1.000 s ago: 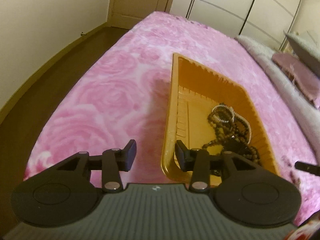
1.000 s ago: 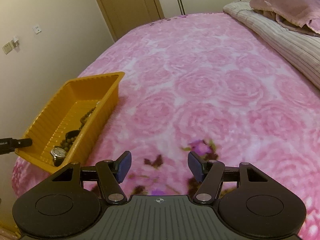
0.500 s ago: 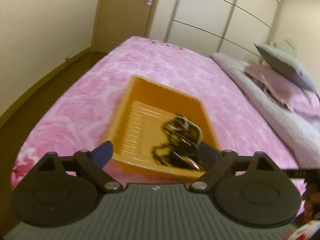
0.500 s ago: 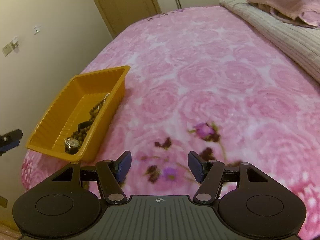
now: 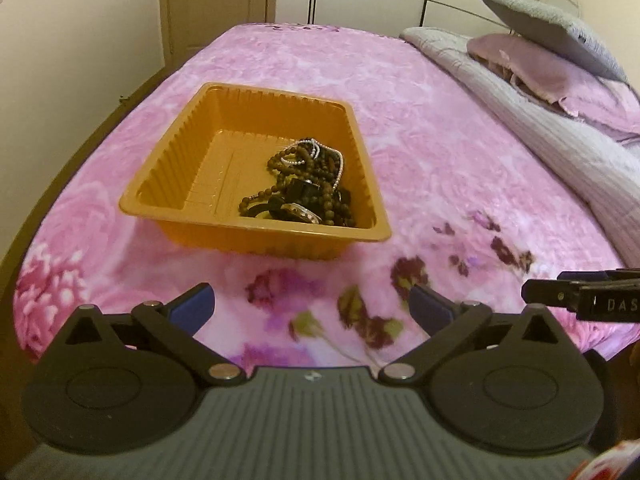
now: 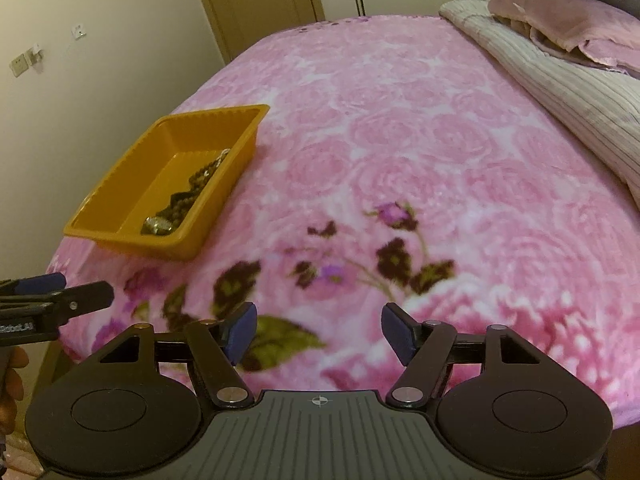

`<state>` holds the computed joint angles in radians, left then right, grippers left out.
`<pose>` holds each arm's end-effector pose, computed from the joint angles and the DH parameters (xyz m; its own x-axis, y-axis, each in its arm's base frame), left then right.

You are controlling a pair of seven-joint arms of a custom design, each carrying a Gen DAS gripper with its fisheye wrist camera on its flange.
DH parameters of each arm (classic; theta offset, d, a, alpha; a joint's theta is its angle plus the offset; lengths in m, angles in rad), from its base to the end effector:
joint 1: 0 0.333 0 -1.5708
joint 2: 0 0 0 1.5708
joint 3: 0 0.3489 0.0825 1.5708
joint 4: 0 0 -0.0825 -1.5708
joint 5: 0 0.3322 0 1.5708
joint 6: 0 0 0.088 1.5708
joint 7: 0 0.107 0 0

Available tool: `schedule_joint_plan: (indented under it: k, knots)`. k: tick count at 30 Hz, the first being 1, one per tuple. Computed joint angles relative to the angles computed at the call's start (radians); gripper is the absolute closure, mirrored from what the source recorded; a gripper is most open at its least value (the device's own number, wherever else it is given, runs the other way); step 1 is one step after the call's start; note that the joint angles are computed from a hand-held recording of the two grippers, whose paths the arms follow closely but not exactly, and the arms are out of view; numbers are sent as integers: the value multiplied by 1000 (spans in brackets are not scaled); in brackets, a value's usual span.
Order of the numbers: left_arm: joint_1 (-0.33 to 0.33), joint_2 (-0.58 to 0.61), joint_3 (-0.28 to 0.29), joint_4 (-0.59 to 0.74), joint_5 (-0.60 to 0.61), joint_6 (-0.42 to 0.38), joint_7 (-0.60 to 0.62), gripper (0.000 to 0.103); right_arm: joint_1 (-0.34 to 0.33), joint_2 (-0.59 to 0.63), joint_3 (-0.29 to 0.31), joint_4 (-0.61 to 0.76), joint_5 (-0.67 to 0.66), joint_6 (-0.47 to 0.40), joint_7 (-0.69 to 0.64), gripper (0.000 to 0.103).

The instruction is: Organize jewelry

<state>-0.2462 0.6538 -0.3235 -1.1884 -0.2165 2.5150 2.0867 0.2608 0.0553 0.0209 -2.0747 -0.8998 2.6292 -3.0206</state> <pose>0.6764 -0.3272 0.5361 -0.7456 -0.6640 0.0563 -0.5051 0.5080 -0.6978 0.5237 0.1711 0.5109 -0.5512 -0.7865 -0.2787 -0.5094 0.5817 -0.6342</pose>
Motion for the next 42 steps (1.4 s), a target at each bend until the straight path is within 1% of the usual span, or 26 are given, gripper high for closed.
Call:
schedule_joint_plan:
  k: [2,4,8,17,25,42]
  knots:
    - [-9,-17,10,-21,13,5,-13,0,8,-5,7,-1,-3,-12,2,34]
    - [-12,-31,6,-42,21,9,-4,0,13,-8,12,-3,-3,-9,1,34]
    - [-32,-56,26,-92,55,58,-20,0,21,-12,20,-4,-4,-17,3,34]
    - [-46,-61,38,-103,97,31,-83,0,29,-14,26,7,2,-54,1,34]
    - [-40,-66,21,-120,96,34,-62,0,35,-9,28,17,2,-75,-8,34]
    - [-39,-64,18,-122,89,36,-55,0,37,-5,24,20,12,-77,-27,33]
